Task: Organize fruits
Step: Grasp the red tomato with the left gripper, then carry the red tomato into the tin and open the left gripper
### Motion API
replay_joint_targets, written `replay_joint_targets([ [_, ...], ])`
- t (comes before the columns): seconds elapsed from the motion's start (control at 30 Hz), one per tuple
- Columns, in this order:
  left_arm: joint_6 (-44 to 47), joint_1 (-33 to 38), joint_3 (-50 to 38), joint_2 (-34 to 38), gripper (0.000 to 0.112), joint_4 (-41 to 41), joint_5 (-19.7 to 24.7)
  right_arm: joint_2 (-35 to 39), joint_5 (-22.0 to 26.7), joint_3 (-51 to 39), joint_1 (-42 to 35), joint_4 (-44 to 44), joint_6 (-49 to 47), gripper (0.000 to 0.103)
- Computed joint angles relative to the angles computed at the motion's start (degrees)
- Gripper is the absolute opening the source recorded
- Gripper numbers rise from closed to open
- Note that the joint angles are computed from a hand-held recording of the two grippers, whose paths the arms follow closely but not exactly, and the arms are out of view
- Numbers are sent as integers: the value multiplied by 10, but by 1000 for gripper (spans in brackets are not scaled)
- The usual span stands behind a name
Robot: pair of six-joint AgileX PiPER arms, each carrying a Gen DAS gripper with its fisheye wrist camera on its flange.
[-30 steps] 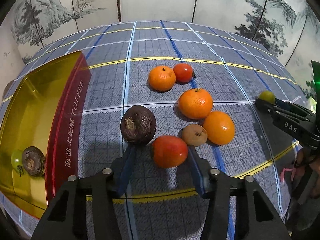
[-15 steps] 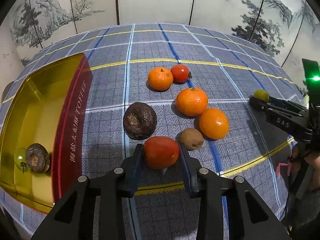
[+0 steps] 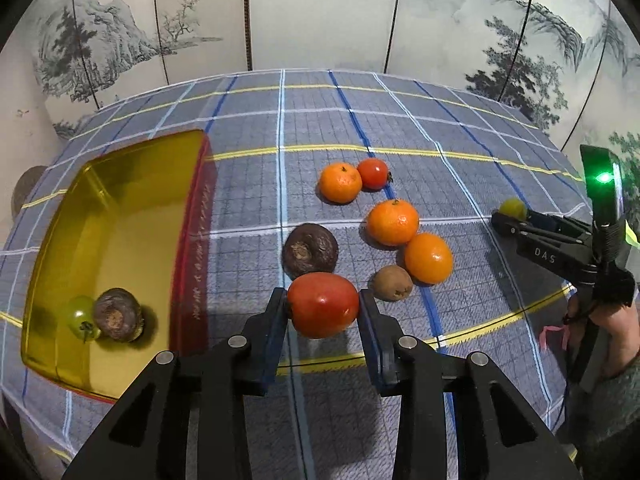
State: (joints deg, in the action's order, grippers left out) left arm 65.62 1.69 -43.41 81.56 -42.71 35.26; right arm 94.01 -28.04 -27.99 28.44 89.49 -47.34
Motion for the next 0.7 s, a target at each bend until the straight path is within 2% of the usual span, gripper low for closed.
replay_joint_targets([
  [0.33,17,51,-34,-12,36,-10,37,-2,0,4,-5,-1,-1,45],
  [0.7,28,112,-99,39,36,-14,21,-2,-2,5,-6,1,-1,47],
])
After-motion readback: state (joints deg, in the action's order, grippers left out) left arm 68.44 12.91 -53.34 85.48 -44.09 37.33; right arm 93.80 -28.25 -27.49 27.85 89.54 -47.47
